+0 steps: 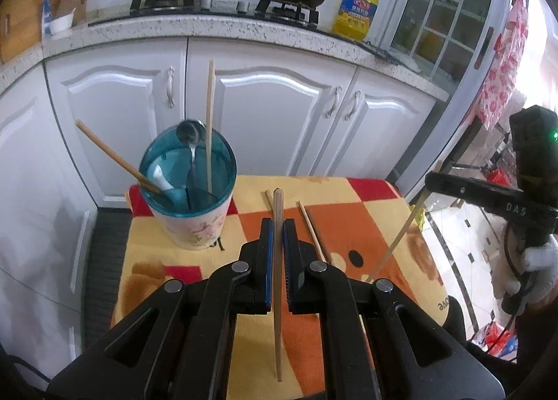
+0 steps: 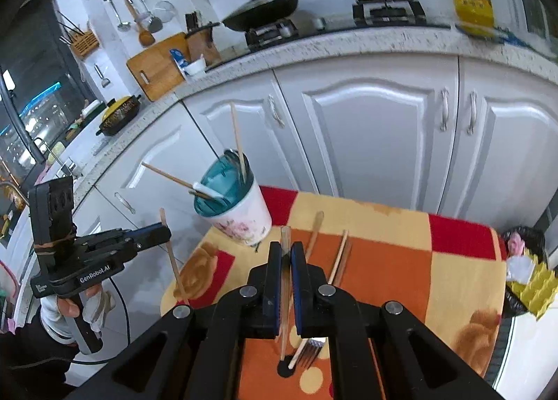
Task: Organize utensils
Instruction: 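Lift both chopsticks upright and carry them toward the floral holder, then lower both chopsticks into the holder and open both grippers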
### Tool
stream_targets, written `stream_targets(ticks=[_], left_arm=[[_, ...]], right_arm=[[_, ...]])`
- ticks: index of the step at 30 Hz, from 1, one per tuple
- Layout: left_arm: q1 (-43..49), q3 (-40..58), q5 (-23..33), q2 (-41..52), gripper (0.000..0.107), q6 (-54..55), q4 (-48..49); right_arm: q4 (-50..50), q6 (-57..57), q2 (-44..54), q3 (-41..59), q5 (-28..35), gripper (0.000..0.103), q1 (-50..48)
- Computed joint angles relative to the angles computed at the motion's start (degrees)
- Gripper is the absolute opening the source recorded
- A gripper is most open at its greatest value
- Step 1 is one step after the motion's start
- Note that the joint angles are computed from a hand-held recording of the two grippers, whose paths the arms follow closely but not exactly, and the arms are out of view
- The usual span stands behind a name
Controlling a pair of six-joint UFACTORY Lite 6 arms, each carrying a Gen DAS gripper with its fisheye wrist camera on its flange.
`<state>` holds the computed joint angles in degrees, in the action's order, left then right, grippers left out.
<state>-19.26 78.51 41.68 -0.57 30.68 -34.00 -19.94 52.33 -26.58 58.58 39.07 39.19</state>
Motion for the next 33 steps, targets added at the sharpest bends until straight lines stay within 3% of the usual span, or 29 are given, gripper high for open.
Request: stream_targets(ticks=[11, 20, 28, 33], left_arm=[[3.52, 6.81, 3.84, 0.48, 0.004, 1.04, -3.19], [9.95, 26.91, 11.04, 8.43, 0.004, -2.48, -5.54], [8.94, 54.53, 8.88, 24.37, 0.004, -13.31, 4.57], [6.31, 60.18, 3.13, 30.94, 0.004, -18.21, 13.17]], right_arm=[[-3.04, -1.55, 7.55, 13.78, 3.81, 0.005, 1.18], [-0.73, -7.63, 17.37, 28.65, 4.97, 0.005, -0.52], [1.85, -13.64, 33.28, 50.92, 7.10, 0.005, -2.42], [2.10, -17.54, 48.74, 72.76, 12.12, 0.005, -2.94]])
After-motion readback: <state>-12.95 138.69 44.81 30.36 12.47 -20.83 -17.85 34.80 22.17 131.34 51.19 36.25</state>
